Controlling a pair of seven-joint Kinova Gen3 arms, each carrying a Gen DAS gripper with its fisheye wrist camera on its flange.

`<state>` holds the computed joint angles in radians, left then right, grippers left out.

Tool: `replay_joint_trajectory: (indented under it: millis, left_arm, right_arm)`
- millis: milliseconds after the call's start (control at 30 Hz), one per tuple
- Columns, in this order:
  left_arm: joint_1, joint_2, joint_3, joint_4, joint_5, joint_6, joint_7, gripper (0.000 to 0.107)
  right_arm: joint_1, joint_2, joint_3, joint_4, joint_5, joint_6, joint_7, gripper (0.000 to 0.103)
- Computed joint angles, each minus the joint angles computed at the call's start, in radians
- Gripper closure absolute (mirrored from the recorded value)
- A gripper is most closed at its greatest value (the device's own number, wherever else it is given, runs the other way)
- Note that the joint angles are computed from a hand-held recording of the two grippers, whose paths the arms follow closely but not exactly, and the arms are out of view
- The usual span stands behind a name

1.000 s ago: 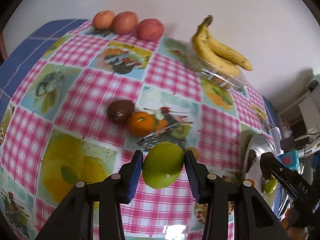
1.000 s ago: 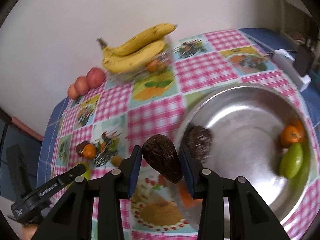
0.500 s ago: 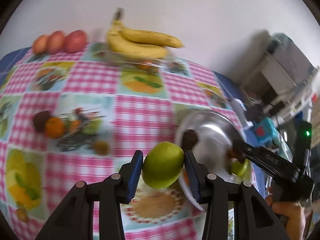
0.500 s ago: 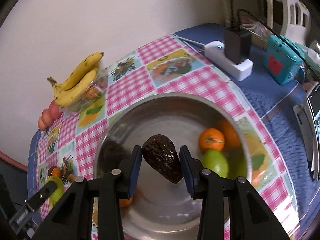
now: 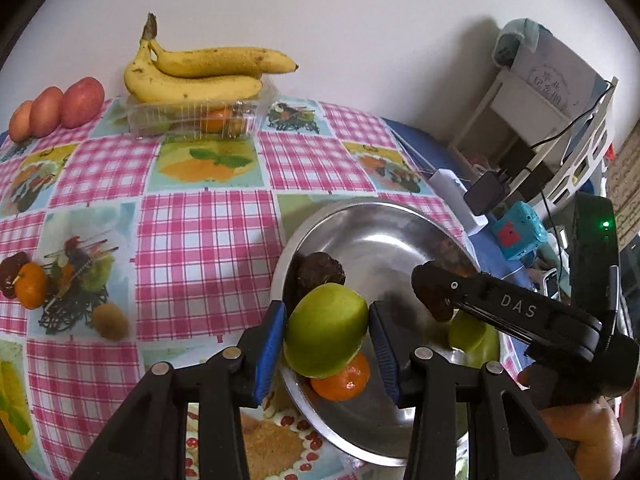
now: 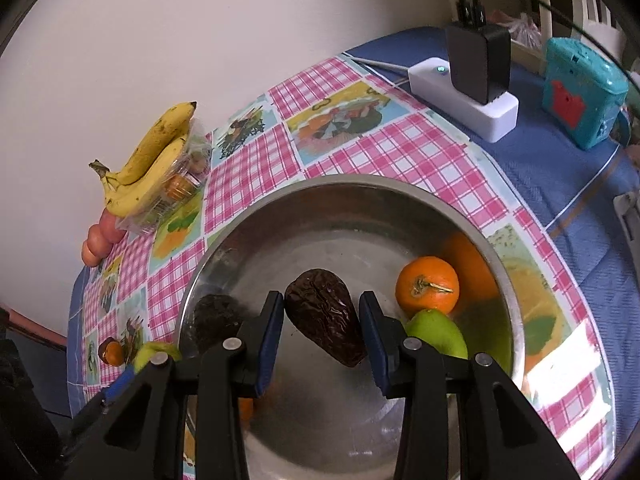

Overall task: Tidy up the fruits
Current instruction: 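Carry the date and green mango into the steel bowl and open both tools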

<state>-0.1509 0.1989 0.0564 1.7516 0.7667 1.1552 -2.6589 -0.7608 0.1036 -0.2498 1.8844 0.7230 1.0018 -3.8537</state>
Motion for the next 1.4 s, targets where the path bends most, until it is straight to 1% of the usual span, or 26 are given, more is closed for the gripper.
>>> replay_joint_trajectory:
  millis: [167, 267, 467, 667, 967, 1067, 1167, 1233, 1267, 1300, 1333, 1400]
  left_arm:
    - [0.002, 0.014, 0.003, 0.007, 0.002, -0.01, 0.003, 0.062]
    - [0.001, 0.018, 0.004, 0.001, 0.001, -0.004, 0.012, 0.062]
    - [0.002, 0.018, 0.007, -0.007, -0.01, 0.001, 0.022, 0.061]
    - [0.01, 0.013, 0.007, -0.005, -0.026, -0.012, 0.024, 0.057]
    - [-0.015, 0.011, 0.001, -0.027, -0.004, 0.032, 0.029, 0.056]
    - [-0.019, 0.004, -0.006, -0.038, -0.006, 0.04, 0.041, 0.055]
    - [-0.023, -0.001, -0.016, -0.049, -0.013, 0.03, 0.065, 0.051]
    - [-0.026, -0.004, -0.026, -0.06, -0.025, 0.012, 0.104, 0.045]
    - [-0.028, -0.004, -0.028, -0.064, -0.033, 0.005, 0.12, 0.039]
    - [-0.029, -0.005, -0.032, -0.069, -0.044, -0.005, 0.142, 0.035]
    - [-0.03, -0.006, -0.036, -0.075, -0.057, -0.018, 0.165, 0.034]
    - [-0.025, -0.011, -0.042, -0.082, -0.097, -0.059, 0.216, 0.03]
  right_arm:
    - [0.004, 0.01, 0.005, 0.002, 0.0, -0.015, 0.007, 0.062]
    - [0.001, 0.024, 0.008, -0.019, -0.014, 0.008, 0.04, 0.062]
    - [-0.005, 0.023, 0.016, -0.018, -0.017, 0.007, 0.04, 0.062]
    - [-0.007, 0.036, 0.02, -0.036, -0.033, 0.025, 0.075, 0.062]
    - [-0.005, 0.03, 0.023, -0.032, -0.042, 0.015, 0.082, 0.062]
    - [-0.01, 0.029, 0.02, -0.044, -0.039, 0.034, 0.088, 0.062]
    - [-0.021, 0.031, 0.014, -0.066, -0.033, 0.069, 0.099, 0.062]
    - [-0.026, 0.038, 0.012, -0.084, -0.033, 0.091, 0.117, 0.062]
    - [-0.029, 0.041, 0.012, -0.092, -0.034, 0.099, 0.124, 0.062]
    - [-0.032, 0.046, 0.012, -0.102, -0.036, 0.111, 0.132, 0.062]
    - [-0.035, 0.05, 0.013, -0.11, -0.038, 0.12, 0.139, 0.061]
    - [-0.039, 0.057, 0.016, -0.123, -0.042, 0.131, 0.154, 0.054]
